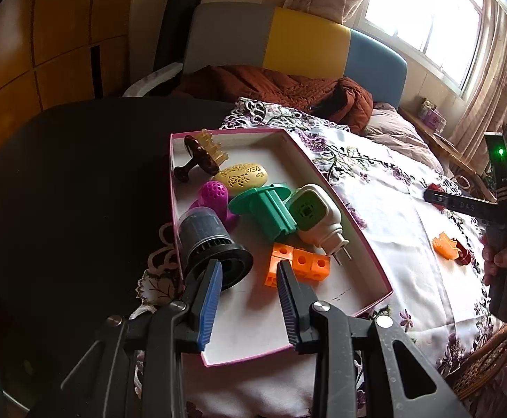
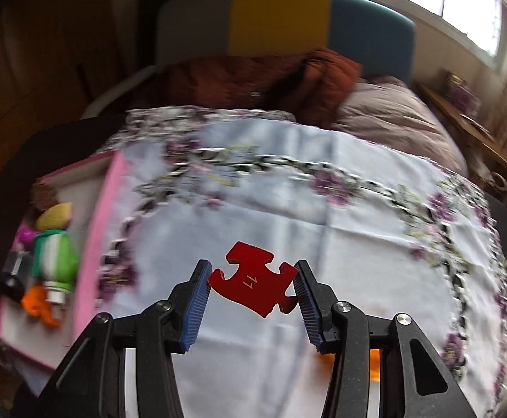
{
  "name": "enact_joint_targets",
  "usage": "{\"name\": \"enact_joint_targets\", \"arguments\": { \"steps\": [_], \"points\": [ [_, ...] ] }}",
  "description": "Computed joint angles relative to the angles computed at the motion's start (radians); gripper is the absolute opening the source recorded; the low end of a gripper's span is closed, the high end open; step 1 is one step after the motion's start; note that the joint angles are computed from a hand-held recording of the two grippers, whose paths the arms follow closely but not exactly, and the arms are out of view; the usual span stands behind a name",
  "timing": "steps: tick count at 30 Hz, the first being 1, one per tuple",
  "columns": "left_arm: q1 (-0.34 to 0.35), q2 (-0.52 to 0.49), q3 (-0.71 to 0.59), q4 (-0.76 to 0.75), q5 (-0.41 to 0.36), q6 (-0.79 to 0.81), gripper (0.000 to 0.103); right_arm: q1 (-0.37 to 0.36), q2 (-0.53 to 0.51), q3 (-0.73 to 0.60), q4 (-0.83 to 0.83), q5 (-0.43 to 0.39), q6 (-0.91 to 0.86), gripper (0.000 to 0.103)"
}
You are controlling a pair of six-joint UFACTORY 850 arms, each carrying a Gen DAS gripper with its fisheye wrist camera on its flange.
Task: Organize rigid objects
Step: 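Carry the red puzzle piece into the tray and open the right gripper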
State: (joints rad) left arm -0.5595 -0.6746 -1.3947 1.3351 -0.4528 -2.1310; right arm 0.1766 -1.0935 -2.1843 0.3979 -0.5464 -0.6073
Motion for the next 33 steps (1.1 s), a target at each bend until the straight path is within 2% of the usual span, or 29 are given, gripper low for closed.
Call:
{"name": "enact_joint_targets", "arguments": {
  "steps": [7, 12, 17, 21, 25, 27, 31, 33],
  "points": [
    [0.006, 0.023, 0.036, 0.038, -0.009, -0.068, 0.032, 0.075, 0.058, 0.090, 0.252, -0.070, -0.270, 0.049],
    [0.012, 0.042, 0.069, 0.056, -0.025, -0.116, 0.032, 0.126, 0.070, 0.100, 0.340, -0.130, -0.400, 0.049],
    [0.020, 0.061, 0.101, 0.056, -0.047, -0.155, 0.032, 0.177, 0.080, 0.135, 0.361, -0.139, -0.496, 0.049],
    [0.027, 0.068, 0.118, 0.056, -0.048, -0.169, 0.032, 0.218, 0.054, 0.120, 0.306, -0.105, -0.481, 0.049],
    [0.029, 0.066, 0.120, 0.051, -0.042, -0.166, 0.032, 0.247, -0.003, 0.053, 0.222, -0.108, -0.413, 0.050],
    [0.030, 0.064, 0.121, 0.052, -0.038, -0.167, 0.032, 0.254, 0.002, 0.078, 0.238, -0.060, -0.452, 0.050],
    [0.031, 0.060, 0.117, 0.046, -0.036, -0.162, 0.032, 0.256, -0.018, 0.054, 0.166, -0.020, -0.374, 0.056],
    [0.029, 0.061, 0.117, 0.046, -0.040, -0.163, 0.032, 0.248, -0.060, -0.012, 0.100, -0.068, -0.278, 0.055]
  ]
}}
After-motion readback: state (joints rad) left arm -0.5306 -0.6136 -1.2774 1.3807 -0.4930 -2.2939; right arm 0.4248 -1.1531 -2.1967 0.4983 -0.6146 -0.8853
